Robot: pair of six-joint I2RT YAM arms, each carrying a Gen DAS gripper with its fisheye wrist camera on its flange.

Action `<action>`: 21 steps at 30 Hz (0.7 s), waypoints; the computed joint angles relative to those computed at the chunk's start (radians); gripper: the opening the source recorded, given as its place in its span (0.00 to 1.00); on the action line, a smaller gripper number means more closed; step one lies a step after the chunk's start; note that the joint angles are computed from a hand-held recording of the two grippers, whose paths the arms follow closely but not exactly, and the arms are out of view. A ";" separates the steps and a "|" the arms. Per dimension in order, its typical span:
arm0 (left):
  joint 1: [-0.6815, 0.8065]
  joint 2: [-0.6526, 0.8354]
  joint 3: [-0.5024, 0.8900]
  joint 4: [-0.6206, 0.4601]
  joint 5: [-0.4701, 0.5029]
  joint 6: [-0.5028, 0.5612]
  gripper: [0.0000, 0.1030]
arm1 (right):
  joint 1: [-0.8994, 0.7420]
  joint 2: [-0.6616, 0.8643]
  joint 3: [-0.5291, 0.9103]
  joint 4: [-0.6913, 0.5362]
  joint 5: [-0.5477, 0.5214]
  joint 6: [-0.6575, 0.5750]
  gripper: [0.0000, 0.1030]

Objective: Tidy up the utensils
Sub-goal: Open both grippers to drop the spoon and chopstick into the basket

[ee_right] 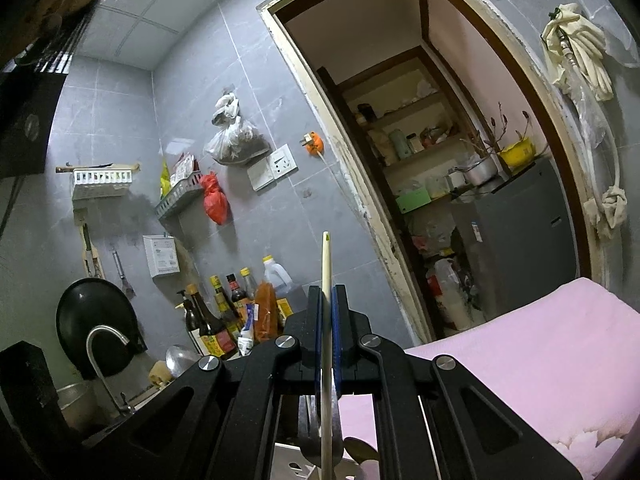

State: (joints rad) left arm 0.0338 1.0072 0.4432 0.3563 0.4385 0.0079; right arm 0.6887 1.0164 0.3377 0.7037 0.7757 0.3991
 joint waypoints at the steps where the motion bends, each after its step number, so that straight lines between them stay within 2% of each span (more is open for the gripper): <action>1: 0.001 -0.005 0.001 -0.010 0.001 0.004 0.03 | 0.004 -0.001 0.001 0.005 0.006 -0.009 0.04; 4: 0.005 -0.017 0.010 -0.050 0.002 0.025 0.03 | 0.010 0.010 -0.009 0.070 0.023 -0.066 0.04; 8: 0.007 -0.022 0.018 -0.086 0.003 0.048 0.03 | 0.004 0.033 -0.011 0.095 0.021 -0.075 0.04; 12: 0.021 -0.026 0.024 -0.114 0.018 0.057 0.03 | 0.016 0.017 -0.002 0.022 0.028 -0.042 0.04; 16: 0.035 -0.026 0.042 -0.160 0.035 0.068 0.05 | -0.003 -0.044 0.017 -0.132 -0.017 0.029 0.04; 18: 0.043 -0.037 0.050 -0.181 0.045 0.072 0.11 | -0.008 -0.077 0.022 -0.192 -0.029 0.039 0.05; 20: 0.055 -0.047 0.057 -0.204 0.067 0.071 0.35 | -0.010 -0.102 0.030 -0.248 -0.041 0.050 0.06; 21: 0.063 -0.054 0.057 -0.206 0.079 0.062 0.37 | -0.007 -0.115 0.032 -0.272 -0.040 0.055 0.06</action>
